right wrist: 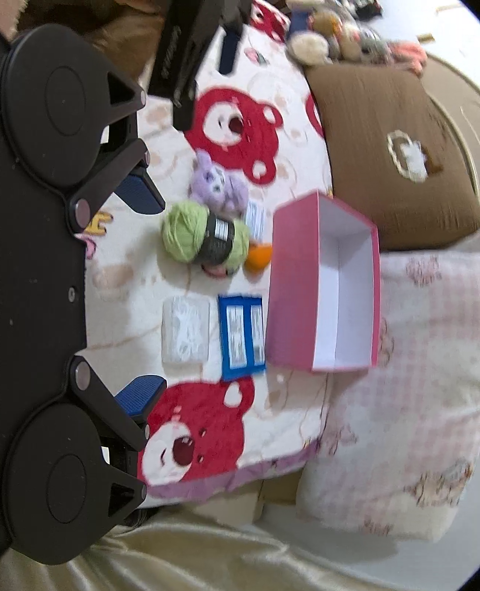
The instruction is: Organize objects
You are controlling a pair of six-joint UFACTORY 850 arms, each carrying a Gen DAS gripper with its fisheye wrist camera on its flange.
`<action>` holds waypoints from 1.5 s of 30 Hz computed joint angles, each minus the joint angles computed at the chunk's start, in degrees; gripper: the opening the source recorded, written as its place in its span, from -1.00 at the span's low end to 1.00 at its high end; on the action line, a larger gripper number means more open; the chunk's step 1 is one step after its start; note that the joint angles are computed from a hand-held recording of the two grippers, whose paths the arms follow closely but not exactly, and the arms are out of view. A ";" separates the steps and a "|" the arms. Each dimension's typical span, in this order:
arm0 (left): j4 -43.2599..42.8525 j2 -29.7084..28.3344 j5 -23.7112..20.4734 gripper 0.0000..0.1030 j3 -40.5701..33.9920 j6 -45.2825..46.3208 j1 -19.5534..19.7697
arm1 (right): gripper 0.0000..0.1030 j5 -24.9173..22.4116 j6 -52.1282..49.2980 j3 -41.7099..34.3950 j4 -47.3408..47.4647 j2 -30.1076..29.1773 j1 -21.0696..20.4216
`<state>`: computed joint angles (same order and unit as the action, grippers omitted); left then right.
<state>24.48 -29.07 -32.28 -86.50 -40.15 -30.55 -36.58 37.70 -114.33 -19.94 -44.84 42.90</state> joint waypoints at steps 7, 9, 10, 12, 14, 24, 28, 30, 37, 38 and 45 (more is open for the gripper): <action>-9.86 0.06 0.09 1.00 -1.93 8.74 2.54 | 0.87 -0.48 -11.26 -5.88 10.09 -2.82 -0.84; -14.28 -0.32 0.29 1.00 -2.70 12.31 3.47 | 0.86 -0.96 -14.65 -7.64 12.66 -4.07 -0.91; -16.83 -0.65 0.33 1.00 -3.17 14.70 3.96 | 0.86 -0.66 -16.56 -8.23 14.17 -4.59 -1.01; -22.44 -1.50 0.22 1.00 -4.31 20.99 4.82 | 0.86 2.25 -19.25 -7.28 16.23 -4.40 -1.26; -26.97 -2.24 0.22 1.00 -5.13 25.03 5.50 | 0.86 3.48 -22.74 -7.85 18.66 -5.09 -1.51; -34.41 -5.95 9.68 0.97 -4.39 33.31 6.28 | 0.86 11.01 -39.13 -9.82 24.75 -10.02 -2.40; -44.11 -6.71 16.76 0.97 -2.24 41.25 6.47 | 0.87 19.01 -42.22 -7.20 27.03 -10.88 -2.69; -49.40 -7.71 18.25 0.97 -2.39 45.64 6.53 | 0.87 19.98 -37.92 -8.19 22.20 -12.46 -2.47; -50.97 -11.47 18.78 0.97 -4.49 49.35 6.31 | 0.86 13.28 -47.62 -17.00 33.99 -19.17 -3.23; -50.25 -11.81 19.10 0.96 -4.58 49.70 6.23 | 0.86 12.42 -48.88 -17.92 36.25 -19.88 -3.36; -65.64 -13.80 18.09 0.95 -5.42 63.38 7.49 | 0.86 14.78 -52.47 -16.77 43.28 -21.23 -3.40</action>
